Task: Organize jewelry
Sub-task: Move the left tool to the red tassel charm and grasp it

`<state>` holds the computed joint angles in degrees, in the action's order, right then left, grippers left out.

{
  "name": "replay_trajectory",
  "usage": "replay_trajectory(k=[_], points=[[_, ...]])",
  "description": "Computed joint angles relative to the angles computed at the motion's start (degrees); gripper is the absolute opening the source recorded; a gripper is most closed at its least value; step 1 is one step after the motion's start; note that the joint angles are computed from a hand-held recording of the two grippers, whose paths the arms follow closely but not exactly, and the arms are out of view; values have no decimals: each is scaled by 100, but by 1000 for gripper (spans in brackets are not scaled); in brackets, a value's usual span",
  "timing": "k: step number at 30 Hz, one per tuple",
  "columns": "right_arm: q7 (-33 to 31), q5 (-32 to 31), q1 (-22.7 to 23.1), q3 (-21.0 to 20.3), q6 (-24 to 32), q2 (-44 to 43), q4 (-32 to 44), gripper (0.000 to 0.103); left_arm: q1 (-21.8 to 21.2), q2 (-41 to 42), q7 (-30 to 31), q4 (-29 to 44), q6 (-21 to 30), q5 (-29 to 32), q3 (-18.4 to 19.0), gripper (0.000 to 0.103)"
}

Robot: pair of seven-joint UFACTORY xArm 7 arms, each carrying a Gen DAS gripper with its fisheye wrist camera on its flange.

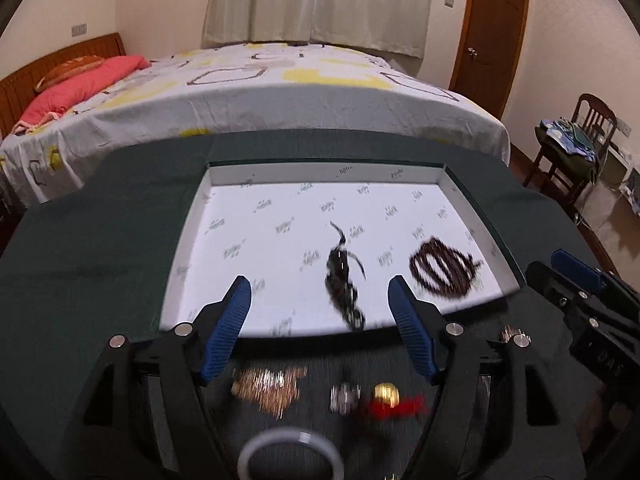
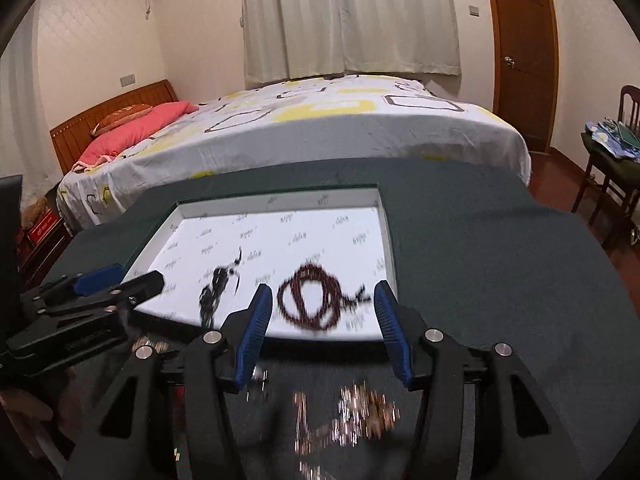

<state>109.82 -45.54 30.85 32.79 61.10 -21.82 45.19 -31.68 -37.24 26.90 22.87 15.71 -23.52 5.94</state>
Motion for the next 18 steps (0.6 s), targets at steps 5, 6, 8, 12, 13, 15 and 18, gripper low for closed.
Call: replay_trajectory(k=[5,6,8,12,13,15,18], points=[[190,283,266,257,305,41,33,52,381,-1235,-134,-705,610,223,-94,69],[267,353,335,301,336,47,21,52,447,-1443,-156,-825,723,281,-104,69],[399,436,443,350,371,39,-19,52,569,-1895,-201,-1060,992,384,-109,69],[598,537,626,441,479,133,-10,52,814,-2767,-262,-1515,1444,613,-163,69],[651,564,673,452,494,162,-9,52,880,-2955,-286,-1628,1513,677,-205,68],[734,604,766,451,499,208,-15,52,967,-3285,-293,-1794,1770,773,-163,66],[884,630,898,474,561,293,5,52,1005,-3627,-279,-1965,2132,834,-118,56]])
